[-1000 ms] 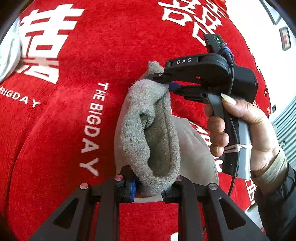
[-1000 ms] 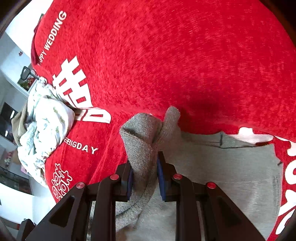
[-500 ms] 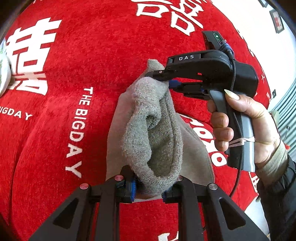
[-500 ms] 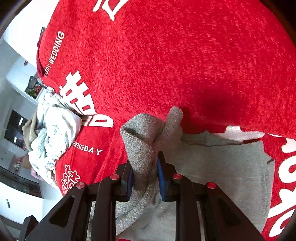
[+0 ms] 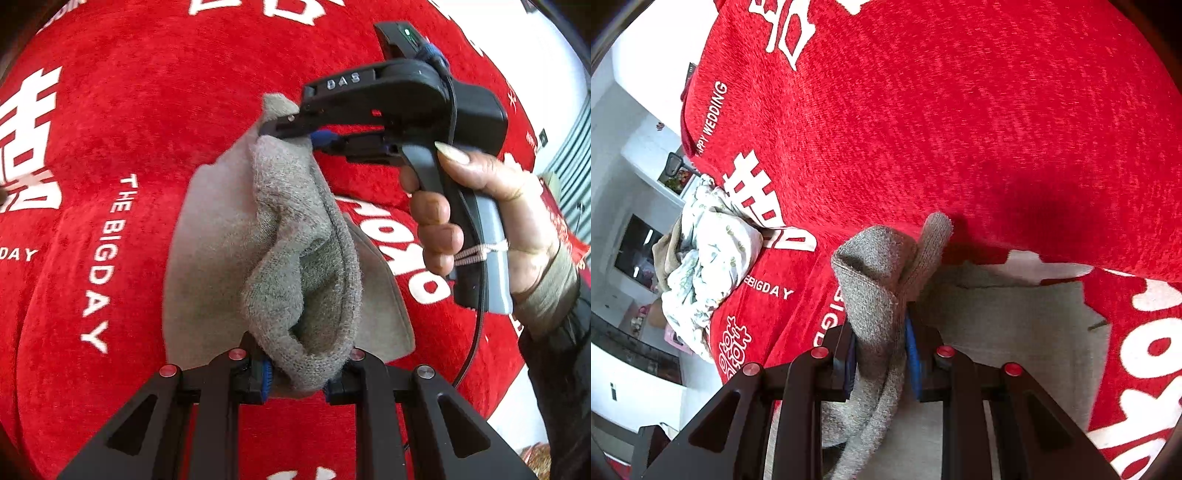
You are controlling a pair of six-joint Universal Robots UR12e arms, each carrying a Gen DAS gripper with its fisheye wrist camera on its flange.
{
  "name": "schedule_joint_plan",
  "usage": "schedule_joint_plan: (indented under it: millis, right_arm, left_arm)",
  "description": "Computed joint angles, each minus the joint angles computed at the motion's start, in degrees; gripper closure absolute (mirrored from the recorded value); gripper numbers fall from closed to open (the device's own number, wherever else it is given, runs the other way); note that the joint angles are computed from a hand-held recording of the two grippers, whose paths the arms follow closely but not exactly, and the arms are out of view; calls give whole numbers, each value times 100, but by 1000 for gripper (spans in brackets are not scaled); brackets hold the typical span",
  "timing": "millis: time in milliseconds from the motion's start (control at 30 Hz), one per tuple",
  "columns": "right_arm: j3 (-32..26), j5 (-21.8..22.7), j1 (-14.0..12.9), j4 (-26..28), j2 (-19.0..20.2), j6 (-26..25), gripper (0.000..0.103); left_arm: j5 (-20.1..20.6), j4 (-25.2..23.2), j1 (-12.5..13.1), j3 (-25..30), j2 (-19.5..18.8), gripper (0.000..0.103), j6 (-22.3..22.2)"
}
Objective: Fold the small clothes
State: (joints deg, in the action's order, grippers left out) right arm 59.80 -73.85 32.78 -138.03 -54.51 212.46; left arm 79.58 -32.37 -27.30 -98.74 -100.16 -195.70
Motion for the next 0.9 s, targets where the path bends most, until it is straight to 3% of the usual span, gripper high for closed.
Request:
schedule_joint_plan:
  millis: [433, 900]
  right_arm:
    - [770, 179, -243, -335, -427, -374, 78]
    - [1742, 532, -534, -1328, -731, 53, 78]
  left_arm:
    - [182, -335, -386, 515, -471, 82, 313]
    - [594, -930, -803, 1129, -959, 82, 671]
